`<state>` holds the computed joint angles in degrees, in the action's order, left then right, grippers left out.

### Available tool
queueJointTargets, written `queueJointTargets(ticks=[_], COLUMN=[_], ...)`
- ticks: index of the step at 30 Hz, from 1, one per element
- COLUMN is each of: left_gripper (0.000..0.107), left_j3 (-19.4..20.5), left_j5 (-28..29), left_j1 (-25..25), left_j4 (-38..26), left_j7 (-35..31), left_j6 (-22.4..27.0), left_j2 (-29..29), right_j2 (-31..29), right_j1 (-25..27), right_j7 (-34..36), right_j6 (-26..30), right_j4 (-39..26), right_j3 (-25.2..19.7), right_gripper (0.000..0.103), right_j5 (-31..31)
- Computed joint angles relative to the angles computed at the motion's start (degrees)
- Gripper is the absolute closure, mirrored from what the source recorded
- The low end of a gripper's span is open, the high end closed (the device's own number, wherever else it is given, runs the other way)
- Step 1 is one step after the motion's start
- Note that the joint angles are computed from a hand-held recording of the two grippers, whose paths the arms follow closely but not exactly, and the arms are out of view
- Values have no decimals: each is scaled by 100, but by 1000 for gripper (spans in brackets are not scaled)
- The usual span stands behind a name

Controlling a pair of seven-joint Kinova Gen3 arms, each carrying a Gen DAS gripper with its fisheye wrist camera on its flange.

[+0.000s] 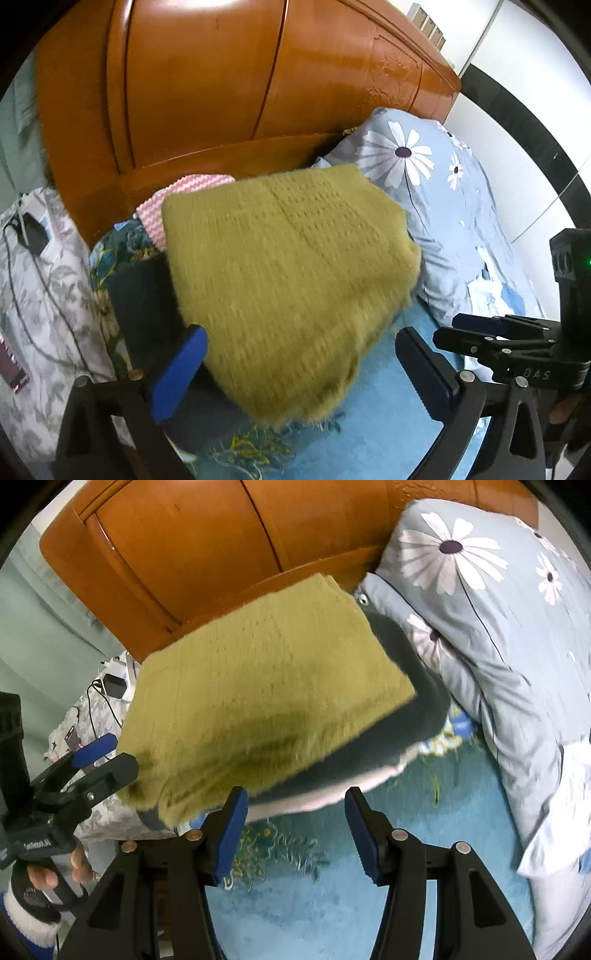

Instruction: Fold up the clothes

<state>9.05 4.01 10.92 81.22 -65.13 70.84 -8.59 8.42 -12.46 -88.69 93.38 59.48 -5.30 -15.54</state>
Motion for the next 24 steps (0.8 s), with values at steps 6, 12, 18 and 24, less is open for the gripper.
queueJointTargets(ticks=[6, 12, 18, 24], left_gripper=[4, 4, 4, 4], left_j3=[268, 553, 810, 1297], left_j5=[-145, -244, -370, -718], left_j1=[114, 102, 116, 21], left_j4=[131, 103, -27, -351], left_j7=[433, 961, 1326, 1685], left_j6=[25, 173, 317, 748], left_j2=[-359, -647, -884, -855], right_j2=[-485, -891, -1345, -1761], right_j1=[93, -13, -162, -367], right_j7=[-39, -91, -124, -187], right_j6=[70, 199, 192, 113], right_j4=[507, 687, 814, 995], right_j3=[61, 21, -109, -402], right_gripper=[21, 19, 9, 9], right_j5=[-44, 333, 686, 1234])
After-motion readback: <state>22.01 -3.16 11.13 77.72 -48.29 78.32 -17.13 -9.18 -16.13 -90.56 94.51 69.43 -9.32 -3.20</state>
